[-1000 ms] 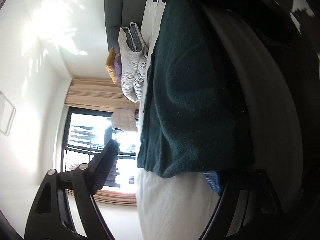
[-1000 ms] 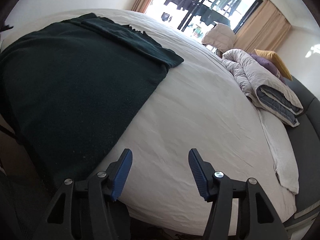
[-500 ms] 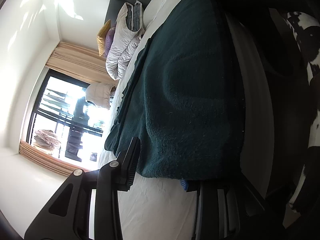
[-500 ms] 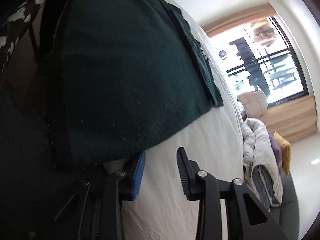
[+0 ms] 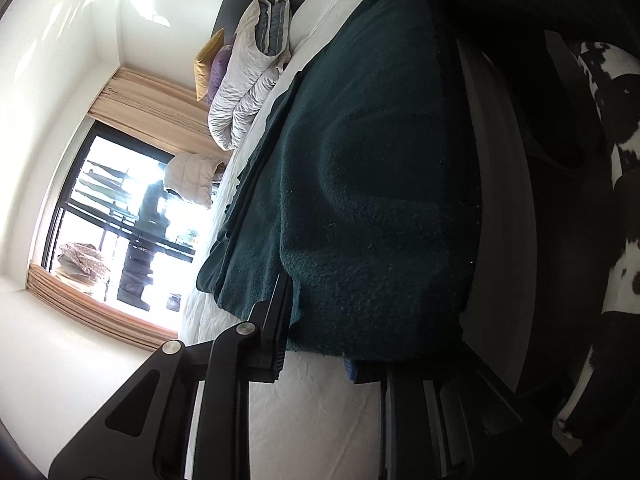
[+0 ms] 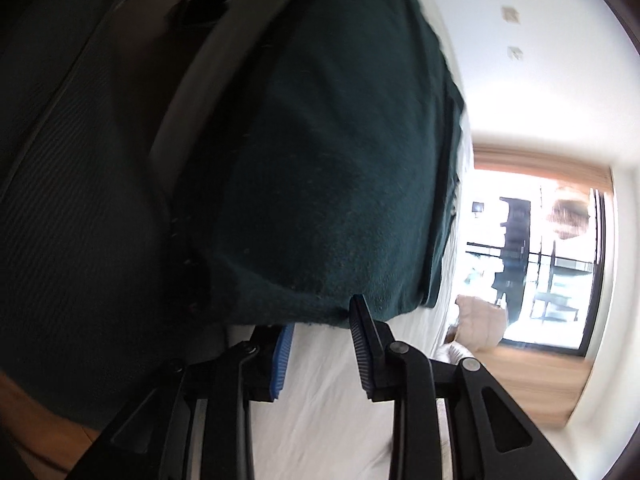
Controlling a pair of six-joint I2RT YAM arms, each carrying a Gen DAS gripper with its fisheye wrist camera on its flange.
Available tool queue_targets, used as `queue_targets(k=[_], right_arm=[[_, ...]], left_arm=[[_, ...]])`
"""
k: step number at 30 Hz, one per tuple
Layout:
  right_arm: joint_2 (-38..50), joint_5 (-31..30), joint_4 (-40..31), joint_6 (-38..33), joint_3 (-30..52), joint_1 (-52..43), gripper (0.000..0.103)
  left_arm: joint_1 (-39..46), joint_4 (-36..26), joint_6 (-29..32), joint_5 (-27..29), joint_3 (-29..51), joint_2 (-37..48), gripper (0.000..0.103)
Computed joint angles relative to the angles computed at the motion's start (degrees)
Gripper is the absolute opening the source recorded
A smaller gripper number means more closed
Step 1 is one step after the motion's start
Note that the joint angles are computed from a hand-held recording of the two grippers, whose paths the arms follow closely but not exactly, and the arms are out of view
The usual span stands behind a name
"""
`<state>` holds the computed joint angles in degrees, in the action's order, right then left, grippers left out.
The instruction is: Fold small clothes
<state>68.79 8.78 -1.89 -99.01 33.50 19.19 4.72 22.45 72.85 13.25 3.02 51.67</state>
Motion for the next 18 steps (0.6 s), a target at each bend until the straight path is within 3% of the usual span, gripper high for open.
queue_targets(k=[5, 8, 11, 18], right_arm=[[1.3, 0.7, -1.8, -7.0, 1.6, 1.0, 0.03], [2.9, 2.0, -3.9, -7.9, 3.3, 2.5, 0.02], [5.6, 6.3, -7.3, -4.5, 6.5, 5.2, 0.01], [7.1, 8.8, -10.3, 9.3, 10.8, 8.1, 0.006]], left_arm=[[-0.9, -0.3, -1.1, -0.8, -1.4, -2.2, 0.021], [-1.3, -1.6, -1.8, -0.7, -1.2, -3.4, 0.017], [-1.2, -2.4, -2.0, -0.6, -0.9, -3.4, 0.01], [-0.5, -9.3, -7.8, -0.8, 2.2, -6.9, 0.005]])
